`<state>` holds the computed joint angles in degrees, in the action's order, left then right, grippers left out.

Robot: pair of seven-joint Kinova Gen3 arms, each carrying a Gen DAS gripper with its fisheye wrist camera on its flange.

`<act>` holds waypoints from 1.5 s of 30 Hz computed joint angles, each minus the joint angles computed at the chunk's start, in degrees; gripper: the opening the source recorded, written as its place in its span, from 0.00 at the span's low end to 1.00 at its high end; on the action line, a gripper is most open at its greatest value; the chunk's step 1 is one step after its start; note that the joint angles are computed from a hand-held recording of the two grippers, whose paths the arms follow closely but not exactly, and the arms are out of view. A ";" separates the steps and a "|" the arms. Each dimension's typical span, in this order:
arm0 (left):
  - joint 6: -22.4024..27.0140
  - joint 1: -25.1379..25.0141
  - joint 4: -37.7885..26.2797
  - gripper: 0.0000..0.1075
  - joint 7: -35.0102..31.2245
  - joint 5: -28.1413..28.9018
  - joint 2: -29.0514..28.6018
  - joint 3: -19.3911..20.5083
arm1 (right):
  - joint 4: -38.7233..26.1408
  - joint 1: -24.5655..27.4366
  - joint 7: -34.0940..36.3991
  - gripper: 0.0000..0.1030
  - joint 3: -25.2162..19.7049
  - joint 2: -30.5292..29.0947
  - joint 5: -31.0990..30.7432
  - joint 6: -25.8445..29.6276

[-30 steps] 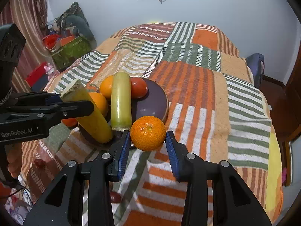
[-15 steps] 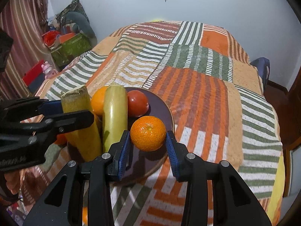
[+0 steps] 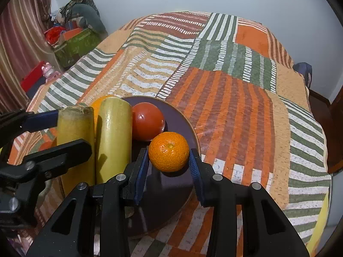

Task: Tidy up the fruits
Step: 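Set the yellow gourd on the plate with the left tool while the right tool places the mandarin, then grasp the red tomato with the left tool while the right tool grasps another mandarin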

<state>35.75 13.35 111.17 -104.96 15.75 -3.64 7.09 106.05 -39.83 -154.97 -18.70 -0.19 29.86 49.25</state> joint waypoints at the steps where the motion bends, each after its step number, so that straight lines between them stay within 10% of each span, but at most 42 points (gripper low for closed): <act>1: 0.11 -0.01 -0.10 0.65 0.13 -0.08 0.05 0.00 | -0.06 0.11 0.50 0.34 0.12 0.15 -0.37 -0.20; 28: 6.49 -3.79 3.32 0.70 -8.97 2.29 -11.68 -8.29 | -0.31 -2.56 -10.93 0.47 -7.35 -5.33 5.79 8.92; 45: 11.27 -8.92 7.01 0.70 -24.85 9.00 -7.46 -12.18 | 0.41 -7.69 -23.90 0.49 -11.16 -4.95 4.48 12.04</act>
<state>47.02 4.42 118.18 -129.81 24.74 -11.10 -5.08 106.46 -47.52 -178.87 -29.85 -5.14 34.34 61.29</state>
